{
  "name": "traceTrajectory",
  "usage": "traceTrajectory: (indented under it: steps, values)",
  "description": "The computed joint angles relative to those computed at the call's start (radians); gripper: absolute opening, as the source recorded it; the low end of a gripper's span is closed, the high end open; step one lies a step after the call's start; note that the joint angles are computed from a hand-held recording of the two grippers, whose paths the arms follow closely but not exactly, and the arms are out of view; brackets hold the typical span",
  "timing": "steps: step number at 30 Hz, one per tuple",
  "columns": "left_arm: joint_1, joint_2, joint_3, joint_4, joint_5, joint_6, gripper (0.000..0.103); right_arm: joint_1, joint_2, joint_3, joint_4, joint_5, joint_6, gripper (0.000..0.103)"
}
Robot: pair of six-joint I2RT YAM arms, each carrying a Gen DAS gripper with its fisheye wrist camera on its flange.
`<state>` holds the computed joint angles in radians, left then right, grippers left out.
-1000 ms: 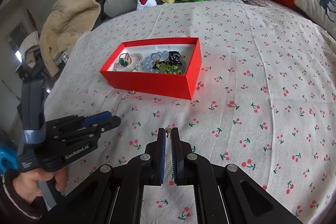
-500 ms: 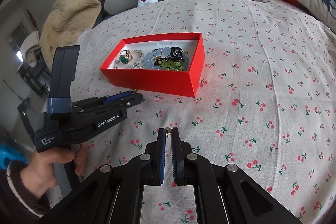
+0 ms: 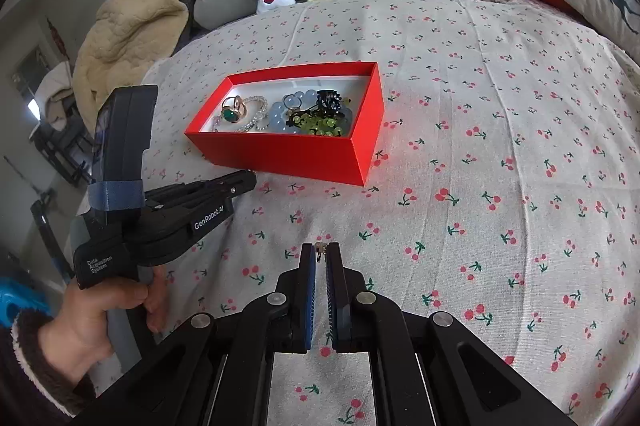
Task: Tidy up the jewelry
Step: 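Carry the gold earring and gold charm with both grippers over the red box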
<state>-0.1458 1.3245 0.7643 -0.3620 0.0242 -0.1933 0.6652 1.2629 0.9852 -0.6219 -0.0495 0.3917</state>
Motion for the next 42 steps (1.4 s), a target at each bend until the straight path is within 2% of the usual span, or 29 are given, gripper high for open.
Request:
traceTrajectory:
  steps: [11,13,14,15,17,25,28,29,30,32,42]
  values:
    - [0.021,-0.082,-0.014,-0.097,0.057,0.046,0.001,-0.008,0.006,0.008,-0.008,0.003,0.007,0.005]
    - [0.01,-0.076,-0.012,-0.087,0.056,0.047,0.011,-0.005,0.009,0.007,-0.008,0.001,0.014,0.005]
    - [0.002,-0.071,-0.013,-0.075,0.049,0.044,0.029,-0.003,0.009,0.007,-0.008,0.0,0.017,0.005]
    - [-0.005,-0.07,-0.019,-0.055,0.04,0.041,0.04,0.0,0.008,0.006,-0.007,0.001,0.02,0.005]
    - [-0.023,-0.049,-0.017,-0.028,0.003,0.035,0.042,0.005,0.008,0.005,-0.008,0.002,0.022,0.005]
    - [-0.009,0.05,0.032,0.024,0.008,0.029,0.041,0.002,0.016,0.003,-0.009,-0.005,0.022,0.005]
    - [-0.014,0.058,0.036,0.026,-0.009,0.039,0.036,0.0,0.02,0.006,-0.009,-0.006,0.02,0.005]
    - [-0.01,0.058,0.036,0.024,-0.007,0.04,0.029,-0.001,0.022,0.006,-0.008,-0.006,0.02,0.005]
    - [0.0,0.057,0.035,0.022,0.007,0.039,0.017,0.0,0.022,0.007,-0.008,-0.006,0.021,0.005]
    - [0.025,0.053,0.033,0.013,0.044,0.035,0.006,0.002,0.021,0.008,-0.008,-0.004,0.021,0.005]
    - [0.069,-0.053,0.012,-0.091,0.108,0.056,0.005,-0.012,0.03,0.038,-0.01,-0.008,0.027,0.005]
